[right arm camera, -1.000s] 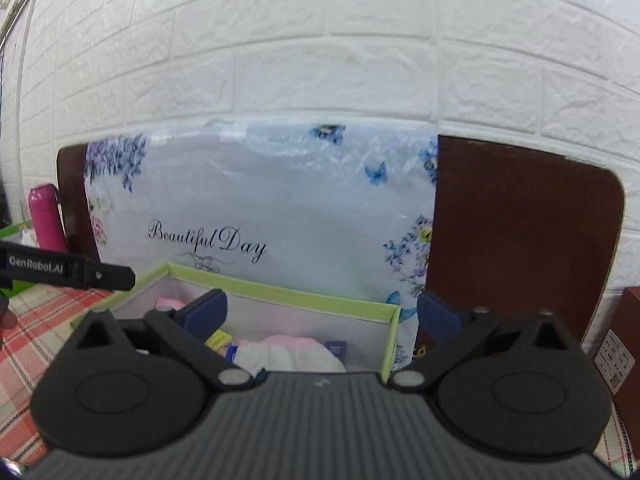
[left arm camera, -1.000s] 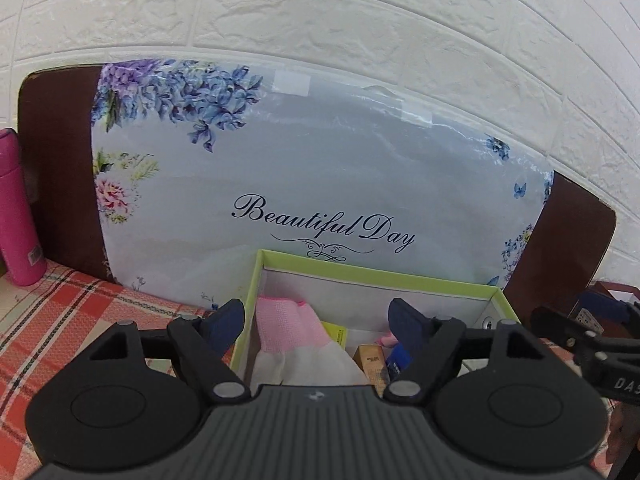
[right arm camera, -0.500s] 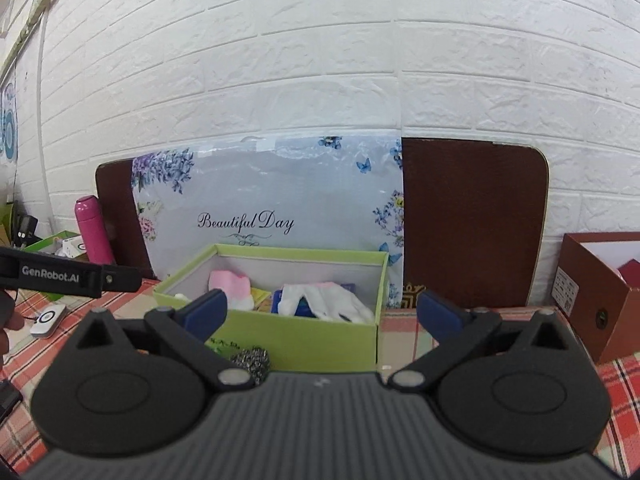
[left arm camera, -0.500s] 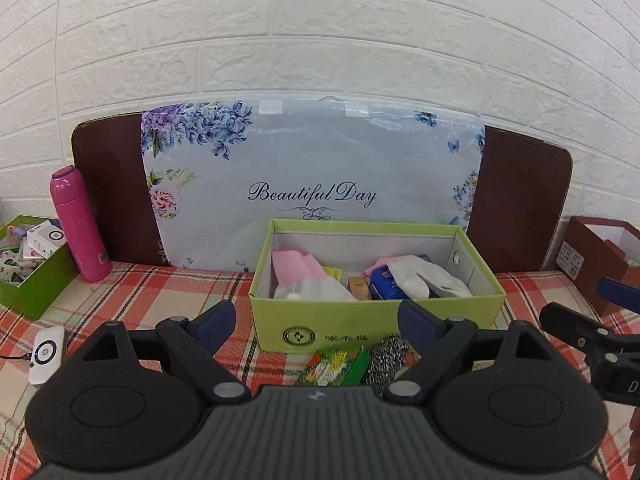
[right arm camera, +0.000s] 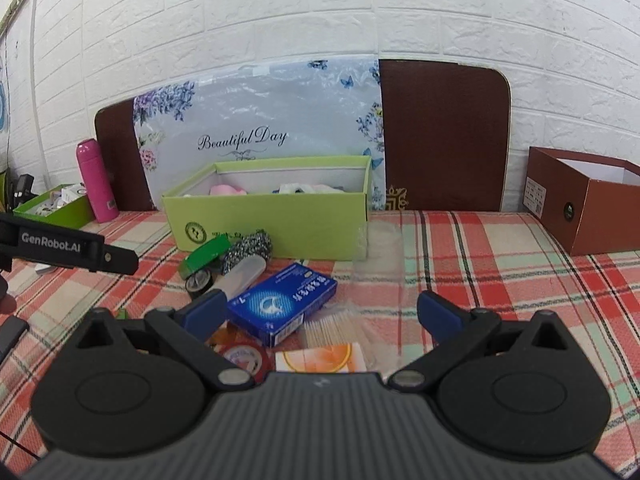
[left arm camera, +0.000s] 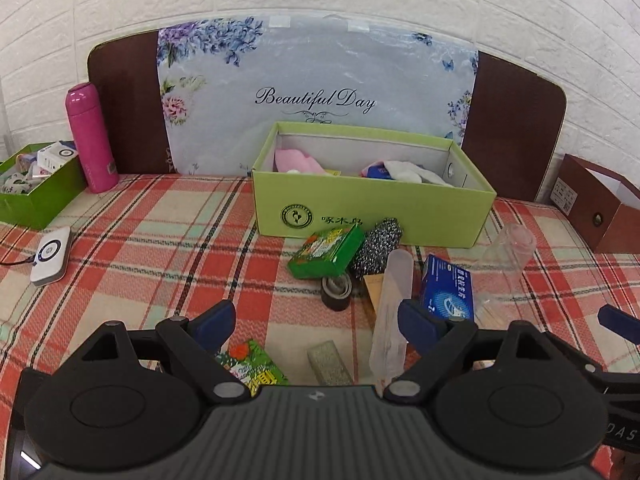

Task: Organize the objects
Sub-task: 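Grasp the green printed packet with the left tool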

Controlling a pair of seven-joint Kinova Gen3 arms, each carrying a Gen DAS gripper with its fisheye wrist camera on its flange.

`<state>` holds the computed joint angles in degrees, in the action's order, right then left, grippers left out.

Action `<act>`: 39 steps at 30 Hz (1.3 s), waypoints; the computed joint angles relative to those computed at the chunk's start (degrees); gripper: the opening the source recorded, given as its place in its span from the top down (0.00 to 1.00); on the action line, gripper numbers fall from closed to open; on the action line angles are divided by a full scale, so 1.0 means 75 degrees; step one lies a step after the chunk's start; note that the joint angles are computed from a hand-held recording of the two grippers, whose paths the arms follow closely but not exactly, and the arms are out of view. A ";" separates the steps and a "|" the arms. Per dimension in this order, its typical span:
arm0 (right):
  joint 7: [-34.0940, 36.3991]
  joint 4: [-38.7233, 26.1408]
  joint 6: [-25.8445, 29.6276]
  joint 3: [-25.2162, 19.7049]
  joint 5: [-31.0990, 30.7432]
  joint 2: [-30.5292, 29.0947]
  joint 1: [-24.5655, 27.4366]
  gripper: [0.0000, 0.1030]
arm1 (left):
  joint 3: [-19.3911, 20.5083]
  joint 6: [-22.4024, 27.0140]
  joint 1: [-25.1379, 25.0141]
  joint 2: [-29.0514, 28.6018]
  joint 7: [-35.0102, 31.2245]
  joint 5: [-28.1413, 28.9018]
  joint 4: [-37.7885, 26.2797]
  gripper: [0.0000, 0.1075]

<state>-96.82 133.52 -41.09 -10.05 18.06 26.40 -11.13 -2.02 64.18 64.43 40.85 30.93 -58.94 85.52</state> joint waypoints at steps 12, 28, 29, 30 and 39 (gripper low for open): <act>0.0184 0.0397 0.0047 -0.0064 -0.0081 0.0041 -0.0159 0.00 | 0.0103 -0.0087 0.0057 -0.0160 0.0509 0.0488 0.0711 0.15; -0.0566 -0.0117 0.0682 -0.0676 0.1872 0.0434 -0.0145 0.05 | 0.0462 -0.1907 -0.0939 -0.0529 0.1182 -0.0445 0.2252 0.15; -0.0495 -0.0130 0.0713 -0.0687 0.1819 0.0465 -0.0221 0.06 | 0.0500 -0.1901 -0.1093 -0.0454 0.1122 -0.0236 0.2116 0.15; -0.0480 -0.0146 0.0748 -0.0721 0.1802 0.0491 -0.0246 0.06 | 0.0397 -0.2018 -0.1131 -0.0383 0.1188 -0.0117 0.2058 0.14; -0.0606 -0.0927 0.1549 -0.1148 0.2063 0.0959 -0.0298 0.36 | -0.0128 -0.3122 -0.0597 -0.0734 0.1324 -0.1301 0.3098 0.28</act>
